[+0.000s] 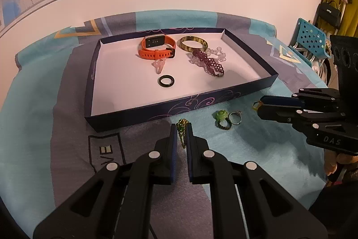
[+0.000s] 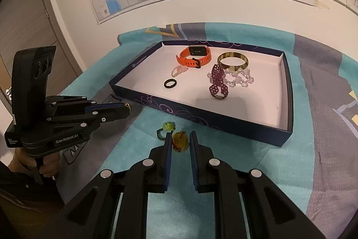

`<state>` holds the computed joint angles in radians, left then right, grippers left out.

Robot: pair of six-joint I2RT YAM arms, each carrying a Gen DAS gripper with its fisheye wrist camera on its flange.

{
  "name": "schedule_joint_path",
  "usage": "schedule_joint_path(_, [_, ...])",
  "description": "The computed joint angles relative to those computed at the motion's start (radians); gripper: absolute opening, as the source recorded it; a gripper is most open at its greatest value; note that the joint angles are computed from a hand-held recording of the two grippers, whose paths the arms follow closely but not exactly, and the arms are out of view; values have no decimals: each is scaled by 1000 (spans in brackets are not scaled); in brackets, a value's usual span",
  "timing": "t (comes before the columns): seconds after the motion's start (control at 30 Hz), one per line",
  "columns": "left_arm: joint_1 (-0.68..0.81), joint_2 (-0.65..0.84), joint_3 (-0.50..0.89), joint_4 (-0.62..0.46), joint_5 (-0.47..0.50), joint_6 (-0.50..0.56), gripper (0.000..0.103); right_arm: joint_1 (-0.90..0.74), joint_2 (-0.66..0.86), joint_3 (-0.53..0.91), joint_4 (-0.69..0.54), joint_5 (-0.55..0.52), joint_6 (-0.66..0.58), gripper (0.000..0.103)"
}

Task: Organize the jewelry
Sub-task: 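Carry the gold ring and amber pendant up over the box with both tools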

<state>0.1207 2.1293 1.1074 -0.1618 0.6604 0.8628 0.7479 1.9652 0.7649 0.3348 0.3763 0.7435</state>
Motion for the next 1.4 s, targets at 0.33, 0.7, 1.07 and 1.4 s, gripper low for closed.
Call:
schedule_joint_path(0.33, [6,-47,-17,-19,30,7,8,-10,-12,-8,16,-1,-12,14])
schedule_joint_path(0.7, [14,-66,-15,-31,57,5,8,-32,-21,9,7,6,-48,14])
schedule_joint_path(1.07, [4,-70,10,-27,75,-27,8,-71,-24,28,6,2,-90,14])
schedule_joint_path(1.4, [-18,-47,53,-36,68,-59,8,-118,-14,39,28,-30,-122,14])
